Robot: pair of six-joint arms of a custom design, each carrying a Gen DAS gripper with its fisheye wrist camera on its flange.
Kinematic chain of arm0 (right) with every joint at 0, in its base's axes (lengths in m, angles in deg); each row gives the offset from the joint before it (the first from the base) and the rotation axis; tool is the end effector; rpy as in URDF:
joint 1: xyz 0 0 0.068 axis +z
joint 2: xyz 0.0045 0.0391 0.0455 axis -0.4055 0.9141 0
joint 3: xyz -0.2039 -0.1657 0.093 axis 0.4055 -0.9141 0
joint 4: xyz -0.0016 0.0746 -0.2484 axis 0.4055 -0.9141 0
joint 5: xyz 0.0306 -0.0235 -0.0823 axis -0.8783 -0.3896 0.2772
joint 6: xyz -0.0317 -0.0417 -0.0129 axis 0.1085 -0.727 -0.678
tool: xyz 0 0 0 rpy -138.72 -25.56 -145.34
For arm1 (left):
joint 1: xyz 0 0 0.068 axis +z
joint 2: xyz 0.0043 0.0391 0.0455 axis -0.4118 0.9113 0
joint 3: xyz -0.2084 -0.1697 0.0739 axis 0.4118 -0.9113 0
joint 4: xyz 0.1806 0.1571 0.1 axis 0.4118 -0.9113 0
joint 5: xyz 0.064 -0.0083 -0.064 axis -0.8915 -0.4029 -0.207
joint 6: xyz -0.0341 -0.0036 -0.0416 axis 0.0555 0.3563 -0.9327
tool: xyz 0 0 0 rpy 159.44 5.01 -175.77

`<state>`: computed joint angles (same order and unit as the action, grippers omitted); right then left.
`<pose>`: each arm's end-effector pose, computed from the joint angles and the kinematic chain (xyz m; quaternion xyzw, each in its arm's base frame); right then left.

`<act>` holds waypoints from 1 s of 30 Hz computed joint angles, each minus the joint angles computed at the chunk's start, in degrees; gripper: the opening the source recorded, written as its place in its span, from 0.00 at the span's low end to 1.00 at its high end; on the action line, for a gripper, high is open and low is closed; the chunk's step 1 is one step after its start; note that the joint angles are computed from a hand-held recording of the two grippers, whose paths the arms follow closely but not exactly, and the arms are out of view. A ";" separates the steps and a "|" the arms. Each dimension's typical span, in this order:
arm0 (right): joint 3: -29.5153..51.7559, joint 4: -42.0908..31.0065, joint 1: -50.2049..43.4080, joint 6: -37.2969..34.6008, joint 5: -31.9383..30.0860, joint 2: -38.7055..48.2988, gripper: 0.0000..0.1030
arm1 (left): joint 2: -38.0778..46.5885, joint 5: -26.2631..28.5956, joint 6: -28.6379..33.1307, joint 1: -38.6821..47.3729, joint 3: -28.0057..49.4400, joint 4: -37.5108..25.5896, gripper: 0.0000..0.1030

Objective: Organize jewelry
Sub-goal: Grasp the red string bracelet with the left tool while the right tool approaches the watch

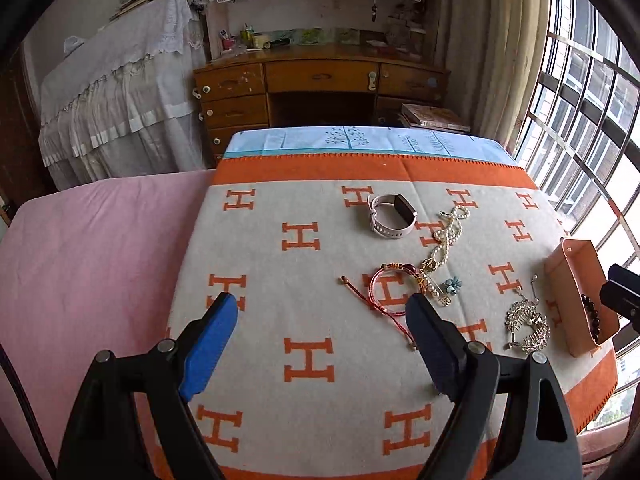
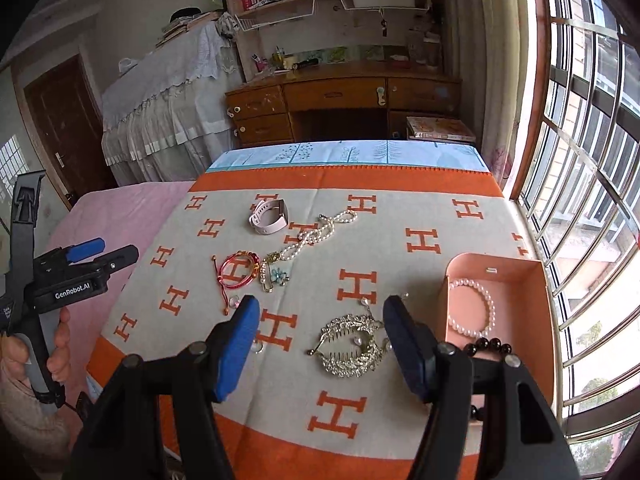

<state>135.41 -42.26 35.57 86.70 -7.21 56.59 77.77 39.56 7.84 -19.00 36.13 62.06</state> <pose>0.1421 0.1982 0.2609 0.1661 0.9176 0.0248 0.3602 0.3321 0.0174 0.2151 0.2445 0.9120 -0.0947 0.3154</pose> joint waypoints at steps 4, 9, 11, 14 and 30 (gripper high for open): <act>-2.69 8.22 -7.51 -7.33 -6.01 -0.15 0.63 | 12.95 0.91 2.44 -3.34 12.05 -8.52 0.69; -5.41 16.42 -16.12 -13.13 -15.22 2.52 0.63 | 25.88 -0.47 1.51 -7.17 25.75 -19.10 0.57; -5.77 18.71 -18.84 -14.64 -18.02 4.11 0.63 | 28.89 -1.15 1.63 -8.24 28.87 -20.98 0.56; -6.65 21.68 -21.59 -15.99 -21.09 5.57 0.63 | 32.05 -1.63 2.32 -9.76 32.46 -23.65 0.48; -8.95 26.73 -25.16 -17.67 -26.40 8.93 0.63 | 36.02 -9.95 3.52 -15.99 35.10 -24.34 0.25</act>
<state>126.45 -15.54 10.41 69.03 -33.60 65.53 113.78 29.61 11.37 -34.99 71.23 37.72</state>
